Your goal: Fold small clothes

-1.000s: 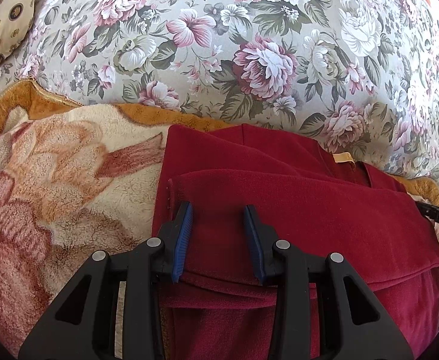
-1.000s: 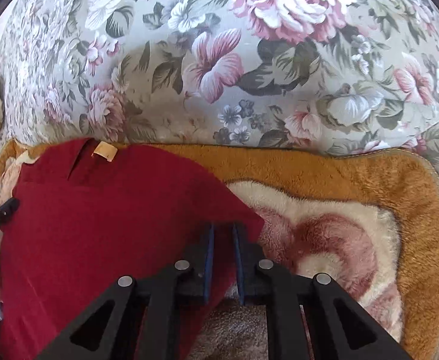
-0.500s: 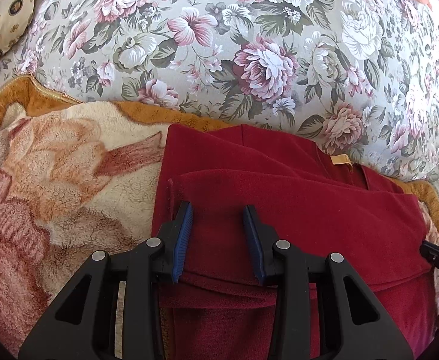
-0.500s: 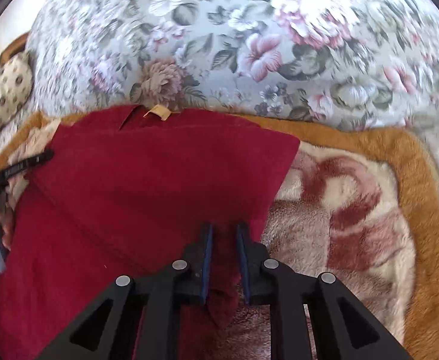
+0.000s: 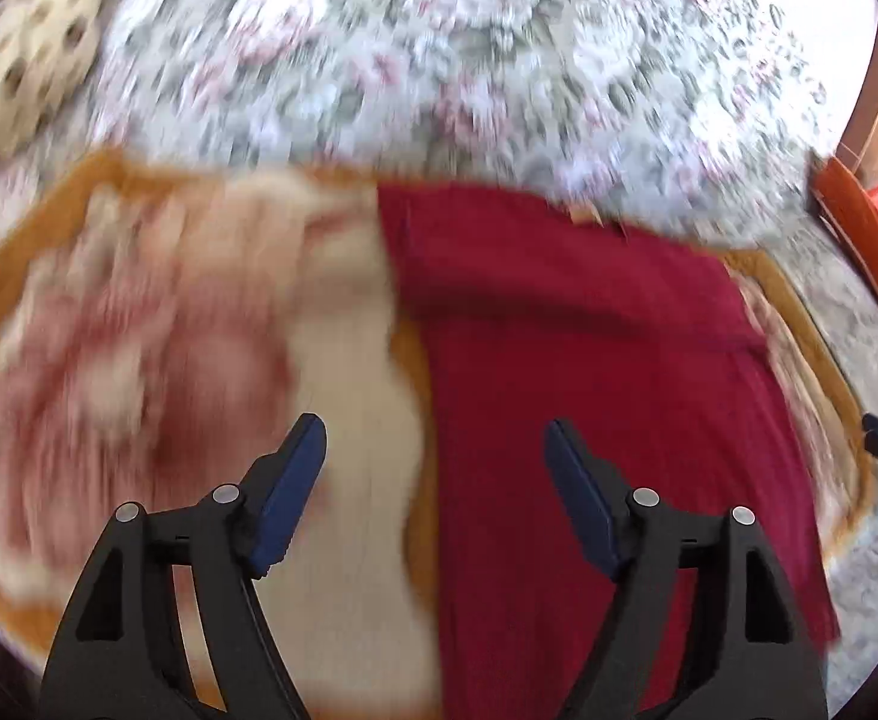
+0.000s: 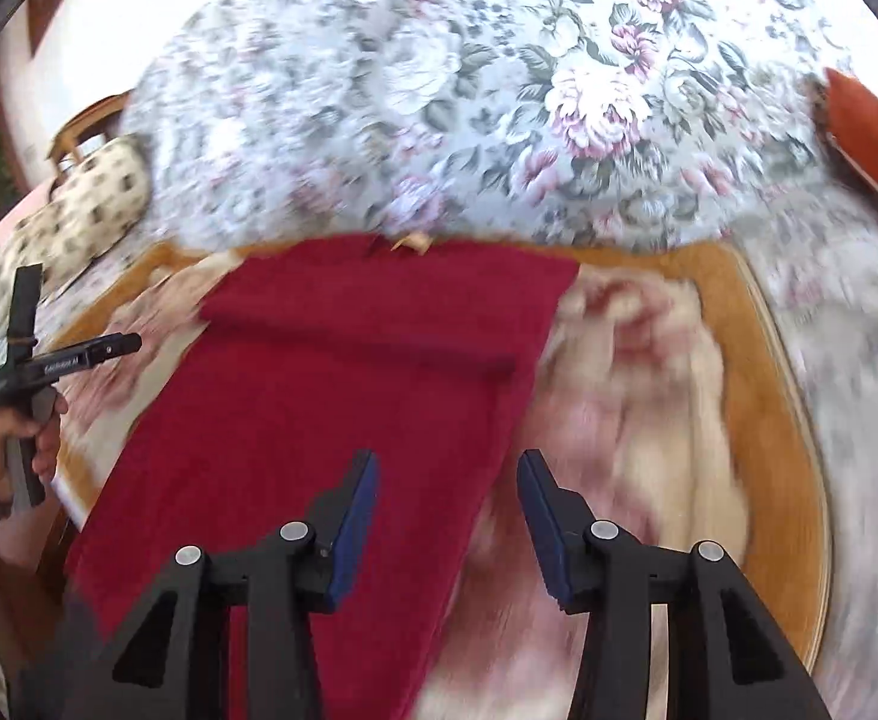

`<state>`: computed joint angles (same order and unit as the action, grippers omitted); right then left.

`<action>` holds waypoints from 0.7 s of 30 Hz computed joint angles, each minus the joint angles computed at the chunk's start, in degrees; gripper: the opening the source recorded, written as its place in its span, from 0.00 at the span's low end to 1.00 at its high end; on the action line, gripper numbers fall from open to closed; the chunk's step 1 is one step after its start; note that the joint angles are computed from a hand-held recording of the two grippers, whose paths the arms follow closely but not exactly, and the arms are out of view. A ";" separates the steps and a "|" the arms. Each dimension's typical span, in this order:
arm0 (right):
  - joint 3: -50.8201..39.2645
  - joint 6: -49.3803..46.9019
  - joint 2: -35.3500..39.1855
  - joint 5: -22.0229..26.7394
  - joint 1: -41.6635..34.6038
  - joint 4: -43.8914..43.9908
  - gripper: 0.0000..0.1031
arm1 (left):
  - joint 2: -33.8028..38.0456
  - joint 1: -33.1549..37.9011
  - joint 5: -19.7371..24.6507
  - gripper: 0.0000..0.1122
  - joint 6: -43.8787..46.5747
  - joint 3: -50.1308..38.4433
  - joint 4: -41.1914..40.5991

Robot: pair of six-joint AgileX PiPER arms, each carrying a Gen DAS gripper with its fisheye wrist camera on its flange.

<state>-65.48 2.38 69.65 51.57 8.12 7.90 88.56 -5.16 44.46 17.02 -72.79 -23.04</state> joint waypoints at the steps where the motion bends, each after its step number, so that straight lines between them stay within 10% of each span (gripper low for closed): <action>1: 4.17 2.15 -4.62 0.64 1.37 -0.15 0.45 | -3.70 1.73 1.06 0.68 3.06 5.53 -3.15; 9: 23.08 20.52 -22.30 2.23 10.28 1.19 0.45 | -19.50 11.53 9.56 0.68 16.04 28.96 -16.56; 14: 31.66 6.93 -25.03 0.25 -3.74 22.49 0.45 | -18.98 14.65 11.56 0.68 21.56 31.28 -22.51; 21: 32.44 -1.75 -24.22 -2.59 -2.39 31.17 0.44 | -9.63 16.51 17.38 0.68 26.38 29.42 -31.64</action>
